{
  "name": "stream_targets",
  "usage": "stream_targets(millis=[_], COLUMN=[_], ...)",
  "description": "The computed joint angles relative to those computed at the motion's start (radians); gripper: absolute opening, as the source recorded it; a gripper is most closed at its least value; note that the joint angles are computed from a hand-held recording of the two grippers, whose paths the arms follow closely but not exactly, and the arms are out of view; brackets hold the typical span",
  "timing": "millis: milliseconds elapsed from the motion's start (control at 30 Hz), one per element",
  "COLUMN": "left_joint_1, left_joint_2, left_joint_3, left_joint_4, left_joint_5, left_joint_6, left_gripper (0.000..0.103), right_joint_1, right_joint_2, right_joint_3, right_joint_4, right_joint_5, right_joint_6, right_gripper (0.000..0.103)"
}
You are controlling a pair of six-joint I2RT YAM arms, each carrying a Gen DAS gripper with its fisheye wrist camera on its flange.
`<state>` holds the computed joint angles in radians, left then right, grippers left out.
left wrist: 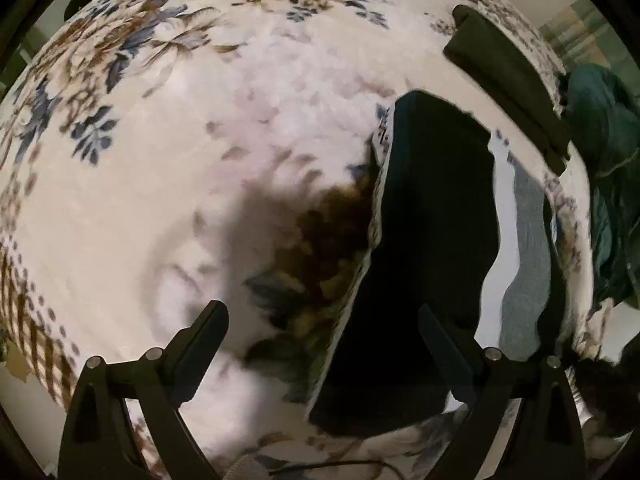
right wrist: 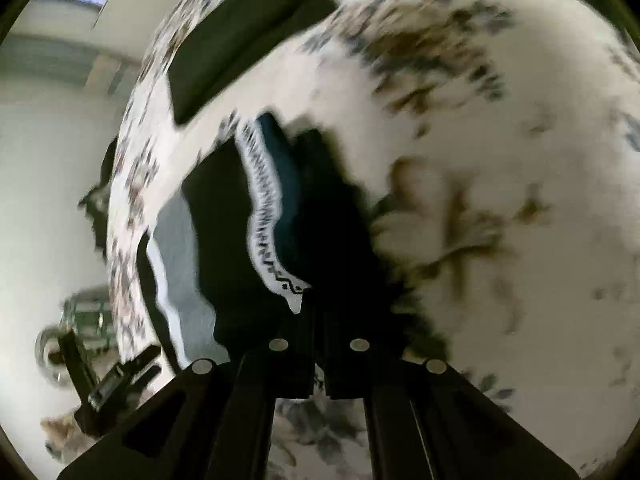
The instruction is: Fold small clothes
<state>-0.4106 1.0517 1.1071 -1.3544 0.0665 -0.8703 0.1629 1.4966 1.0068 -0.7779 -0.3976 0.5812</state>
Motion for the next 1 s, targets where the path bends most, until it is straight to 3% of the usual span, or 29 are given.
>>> stream_targets(millis=[200, 300, 367, 400, 467, 500, 533, 567, 633, 667, 700, 733, 900, 1000], left_joint_1=[0.081, 0.140, 0.176, 0.194, 0.225, 0.235, 0.238, 0.229, 0.217, 0.207, 0.195, 0.189, 0.208, 0.215], left_joint_2=[0.162, 0.251, 0.307, 0.324, 0.342, 0.345, 0.353, 0.375, 0.385, 0.392, 0.406, 0.418, 0.552, 0.540], left_joint_3=[0.079, 0.120, 0.141, 0.144, 0.138, 0.134, 0.134, 0.151, 0.164, 0.179, 0.202, 0.219, 0.316, 0.345], left_joint_4=[0.106, 0.160, 0.201, 0.229, 0.284, 0.315, 0.340, 0.341, 0.363, 0.366, 0.357, 0.359, 0.353, 0.291], left_joint_5=[-0.021, 0.002, 0.026, 0.051, 0.106, 0.129, 0.144, 0.145, 0.135, 0.124, 0.108, 0.101, 0.124, 0.159], left_joint_6=[0.126, 0.201, 0.232, 0.242, 0.246, 0.245, 0.244, 0.246, 0.253, 0.267, 0.281, 0.289, 0.350, 0.390], left_gripper=[0.097, 0.097, 0.097, 0.097, 0.093, 0.082, 0.035, 0.012, 0.009, 0.007, 0.006, 0.004, 0.003, 0.005], right_joint_1=[0.020, -0.009, -0.044, -0.056, -0.069, -0.066, -0.063, -0.056, -0.036, -0.027, -0.025, -0.009, -0.062, -0.119], right_joint_2=[0.161, 0.182, 0.154, 0.139, 0.169, 0.224, 0.267, 0.329, 0.465, 0.508, 0.524, 0.529, 0.444, 0.494], right_joint_3=[-0.003, 0.023, 0.041, 0.045, 0.089, 0.135, 0.174, 0.220, 0.329, 0.352, 0.374, 0.403, 0.393, 0.462], right_joint_4=[-0.076, -0.104, -0.047, 0.000, 0.093, 0.132, 0.149, 0.173, 0.174, 0.196, 0.184, 0.138, 0.130, 0.040], right_joint_5=[-0.052, -0.112, -0.137, -0.148, -0.174, -0.189, -0.188, -0.195, -0.217, -0.232, -0.215, -0.153, 0.004, -0.165], right_joint_6=[-0.049, -0.057, -0.036, -0.018, 0.016, 0.030, 0.039, 0.047, 0.058, 0.056, 0.036, 0.006, 0.018, -0.038], right_gripper=[0.005, 0.016, 0.044, 0.051, 0.053, 0.053, 0.053, 0.053, 0.053, 0.046, 0.007, 0.000, 0.000, 0.000])
